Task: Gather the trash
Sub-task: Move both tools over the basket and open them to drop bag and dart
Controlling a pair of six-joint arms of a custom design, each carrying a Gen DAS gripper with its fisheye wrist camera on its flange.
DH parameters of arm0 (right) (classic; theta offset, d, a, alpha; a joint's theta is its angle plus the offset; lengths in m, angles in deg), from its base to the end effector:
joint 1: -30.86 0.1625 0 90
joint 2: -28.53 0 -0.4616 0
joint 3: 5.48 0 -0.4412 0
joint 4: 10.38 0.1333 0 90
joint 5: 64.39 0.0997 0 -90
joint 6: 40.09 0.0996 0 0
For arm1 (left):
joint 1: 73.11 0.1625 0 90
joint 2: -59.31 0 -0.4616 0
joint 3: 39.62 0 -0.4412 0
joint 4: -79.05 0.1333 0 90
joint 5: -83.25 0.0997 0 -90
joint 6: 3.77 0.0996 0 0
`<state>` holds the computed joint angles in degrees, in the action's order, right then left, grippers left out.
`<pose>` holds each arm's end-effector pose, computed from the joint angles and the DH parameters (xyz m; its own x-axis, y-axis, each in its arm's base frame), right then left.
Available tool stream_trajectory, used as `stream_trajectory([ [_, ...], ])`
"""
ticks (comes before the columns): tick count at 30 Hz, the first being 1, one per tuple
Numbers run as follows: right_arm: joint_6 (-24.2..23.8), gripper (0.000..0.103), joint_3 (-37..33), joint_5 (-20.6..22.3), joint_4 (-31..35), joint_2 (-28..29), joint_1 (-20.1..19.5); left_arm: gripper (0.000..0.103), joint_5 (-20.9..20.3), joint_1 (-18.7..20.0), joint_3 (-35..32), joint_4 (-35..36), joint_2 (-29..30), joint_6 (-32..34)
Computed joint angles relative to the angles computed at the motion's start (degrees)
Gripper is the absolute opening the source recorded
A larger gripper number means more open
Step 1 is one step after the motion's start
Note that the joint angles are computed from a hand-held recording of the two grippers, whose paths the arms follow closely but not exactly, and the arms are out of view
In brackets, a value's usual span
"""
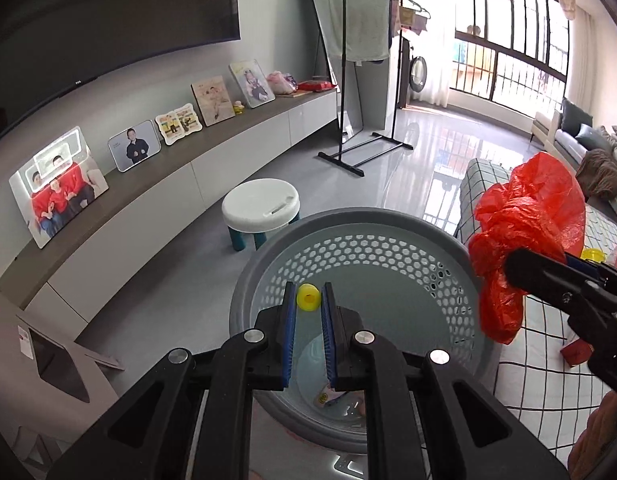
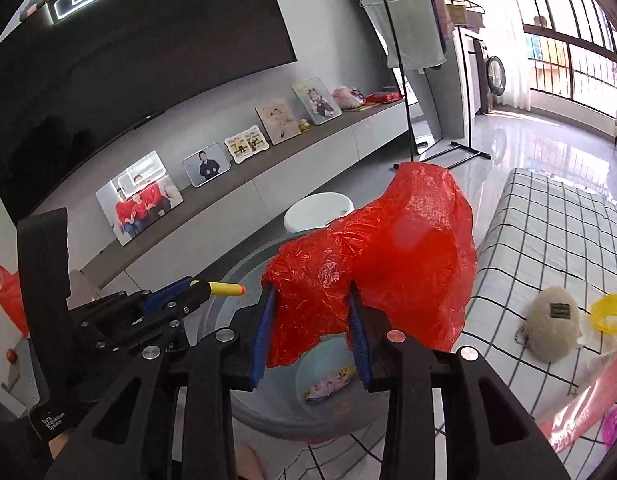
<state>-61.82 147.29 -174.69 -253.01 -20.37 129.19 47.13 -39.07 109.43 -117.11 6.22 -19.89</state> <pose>0.1460 -0.3158 0.0954 -0.8618 -0.1279 0.4909 -0.4463 0.6512 -0.6138 -0.1620 -0.3674 0.0526 -0.6573 0.2394 -0.7146 0.6590 0.6427 -0.3909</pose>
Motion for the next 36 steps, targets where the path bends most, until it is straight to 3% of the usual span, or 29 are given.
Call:
stream_trajectory([
  [12, -2.1, 0.034, -5.5, -1.2, 11.1, 1.4, -2.8, 0.013, -2.9, 5.7, -3.4, -0.5, 2.0, 5.2],
  [18, -2.4, 0.035, -5.1, -1.3, 10.7, 1.6, -3.5, 0.013, -4.5, 7.3, -4.5, 1.5, 1.8, 4.7],
  [20, -2.2, 0.04, -4.7, -1.0, 9.7, 1.6, -3.9, 0.015, -5.0, 7.6, -4.6, 2.0, 1.4, 4.4],
  [22, -2.1, 0.055, -4.5, -0.5, 8.1, 1.8, -4.2, 0.026, -4.7, 7.7, -4.6, 2.1, 1.3, 4.3],
  [23, -2.2, 0.057, -4.4, -0.3, 7.5, 1.8, -4.3, 0.032, -4.2, 7.4, -4.5, 1.9, 1.4, 4.1],
  [25, -2.3, 0.057, -4.1, -0.5, 6.4, 1.9, -4.3, 0.06, -2.9, 6.8, -4.2, 1.0, 1.9, 3.5],
  [26, -2.3, 0.057, -4.0, -0.6, 5.9, 2.0, -4.4, 0.064, -2.4, 6.6, -4.1, -0.1, 2.1, 3.8],
  [36, -2.0, 0.057, -3.3, -0.5, 5.2, 1.9, -5.0, 0.065, -2.4, 6.6, -3.8, 0.3, 1.5, 2.7],
])
